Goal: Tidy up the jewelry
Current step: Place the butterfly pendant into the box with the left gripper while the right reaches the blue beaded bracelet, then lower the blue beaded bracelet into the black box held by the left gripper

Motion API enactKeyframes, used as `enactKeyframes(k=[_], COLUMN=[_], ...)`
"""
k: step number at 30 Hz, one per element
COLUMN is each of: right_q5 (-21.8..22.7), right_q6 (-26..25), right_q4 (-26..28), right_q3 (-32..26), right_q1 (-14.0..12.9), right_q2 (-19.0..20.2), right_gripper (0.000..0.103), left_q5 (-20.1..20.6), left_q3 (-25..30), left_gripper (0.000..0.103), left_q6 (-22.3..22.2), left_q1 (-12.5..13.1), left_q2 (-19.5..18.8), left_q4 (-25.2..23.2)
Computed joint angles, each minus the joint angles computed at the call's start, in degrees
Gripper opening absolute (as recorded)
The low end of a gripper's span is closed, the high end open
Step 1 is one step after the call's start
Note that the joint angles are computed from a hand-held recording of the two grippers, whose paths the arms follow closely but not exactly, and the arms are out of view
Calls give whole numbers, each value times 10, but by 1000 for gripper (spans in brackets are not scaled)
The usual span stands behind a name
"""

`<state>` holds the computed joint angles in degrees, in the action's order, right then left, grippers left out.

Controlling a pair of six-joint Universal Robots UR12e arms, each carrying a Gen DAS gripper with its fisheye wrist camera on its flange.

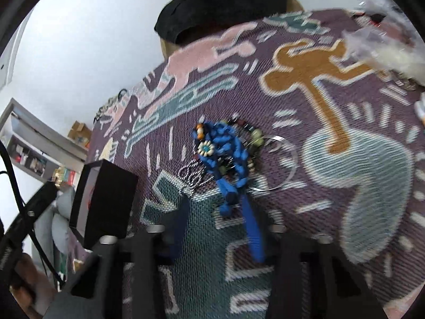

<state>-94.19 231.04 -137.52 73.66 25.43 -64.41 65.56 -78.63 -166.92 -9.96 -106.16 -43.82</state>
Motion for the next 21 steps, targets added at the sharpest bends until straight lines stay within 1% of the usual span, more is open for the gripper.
enactKeyframes(k=[3, 4, 7, 12, 13, 14, 16, 21], right_q5=[3, -9, -24, -58, -66, -70, -81, -100], right_q6=[6, 2, -8, -30, -35, -37, -45, -70], right_q4=[-19, -25, -38, -48, -51, -54, -65, -72], right_q3=[7, 7, 5, -8, -11, -15, -18, -45], right_q1=[-1, 2, 6, 14, 16, 17, 20, 26], right_q2=[-2, -3, -7, -14, -16, -15, -20, -17], right_gripper=[11, 11, 11, 11, 11, 11, 11, 11], left_q5=[-5, -6, -11, -20, -22, -26, -34, -43], left_q3=[-4, -6, -8, -14, -15, -15, -13, -17], left_gripper=[31, 31, 31, 31, 30, 20, 19, 19], left_q6=[-9, -13, -23, -32, -33, -33, -34, -31], left_q1=[9, 12, 20, 29, 31, 33, 36, 38], left_q2=[2, 2, 2, 3, 4, 4, 3, 4], left_q4=[6, 8, 10, 13, 13, 11, 0, -4])
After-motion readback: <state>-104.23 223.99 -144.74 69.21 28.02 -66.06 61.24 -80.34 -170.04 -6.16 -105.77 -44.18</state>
